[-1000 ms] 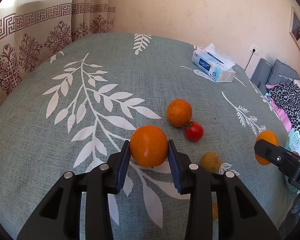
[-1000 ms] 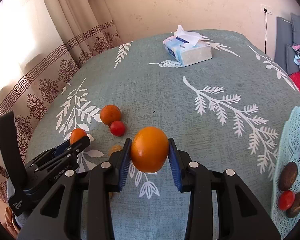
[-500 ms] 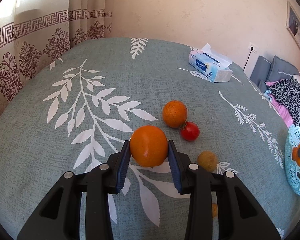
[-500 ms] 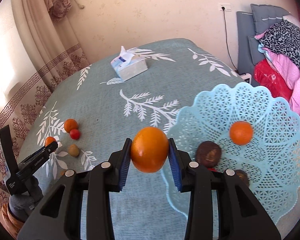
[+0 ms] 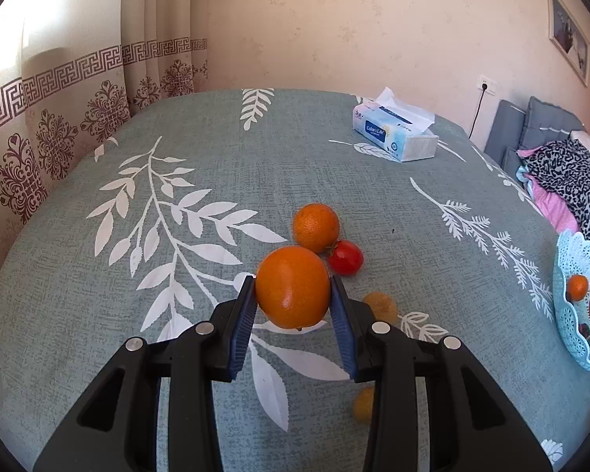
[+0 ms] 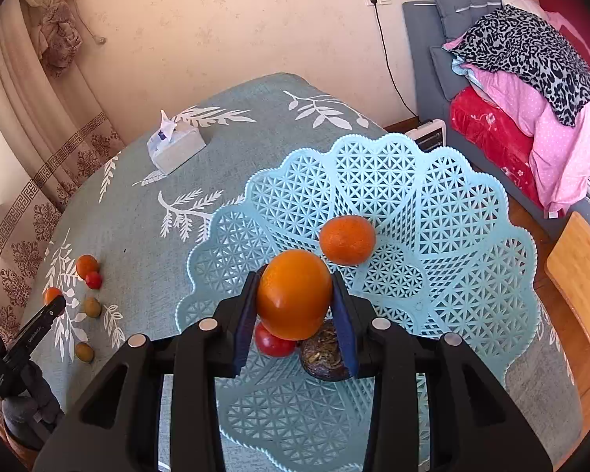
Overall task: Organize fruits
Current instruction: 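Carry the smaller orange into the blue basket and open the right gripper, then lower the large orange into the blue basket and open the left gripper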
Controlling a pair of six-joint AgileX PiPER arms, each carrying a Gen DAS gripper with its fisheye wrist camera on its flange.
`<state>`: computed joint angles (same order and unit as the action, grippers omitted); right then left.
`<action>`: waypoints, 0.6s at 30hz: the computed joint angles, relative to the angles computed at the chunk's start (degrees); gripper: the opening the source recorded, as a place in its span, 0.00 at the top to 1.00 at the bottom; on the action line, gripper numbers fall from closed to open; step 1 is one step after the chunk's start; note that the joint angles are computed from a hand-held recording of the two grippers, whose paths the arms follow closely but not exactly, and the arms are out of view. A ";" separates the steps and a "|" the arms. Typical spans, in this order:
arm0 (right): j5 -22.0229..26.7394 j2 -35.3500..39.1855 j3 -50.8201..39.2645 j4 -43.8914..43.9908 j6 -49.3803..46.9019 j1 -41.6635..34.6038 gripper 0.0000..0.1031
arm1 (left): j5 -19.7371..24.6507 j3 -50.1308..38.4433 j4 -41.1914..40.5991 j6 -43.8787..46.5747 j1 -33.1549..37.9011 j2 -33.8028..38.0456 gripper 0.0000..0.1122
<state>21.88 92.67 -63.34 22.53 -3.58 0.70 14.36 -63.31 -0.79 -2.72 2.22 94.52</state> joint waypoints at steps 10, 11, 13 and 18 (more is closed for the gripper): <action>-0.14 -1.85 3.26 19.71 -18.57 -6.43 0.54 | 3.01 0.10 1.05 -1.96 -5.26 -2.77 0.67; -1.05 -2.39 3.98 20.07 -19.15 -6.61 0.54 | 3.14 0.11 1.94 -2.82 -6.14 -2.98 0.67; -3.34 -3.49 5.39 20.10 -19.66 -6.63 0.54 | 3.43 0.08 3.87 -4.77 -8.10 -3.35 0.67; -10.19 -6.26 9.01 16.59 -18.07 -5.50 0.47 | 6.11 -1.65 0.20 -2.10 -12.61 -2.83 0.67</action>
<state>11.69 86.41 -54.33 39.12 -21.65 -4.81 20.47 -64.97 -0.59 -4.82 -10.40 91.69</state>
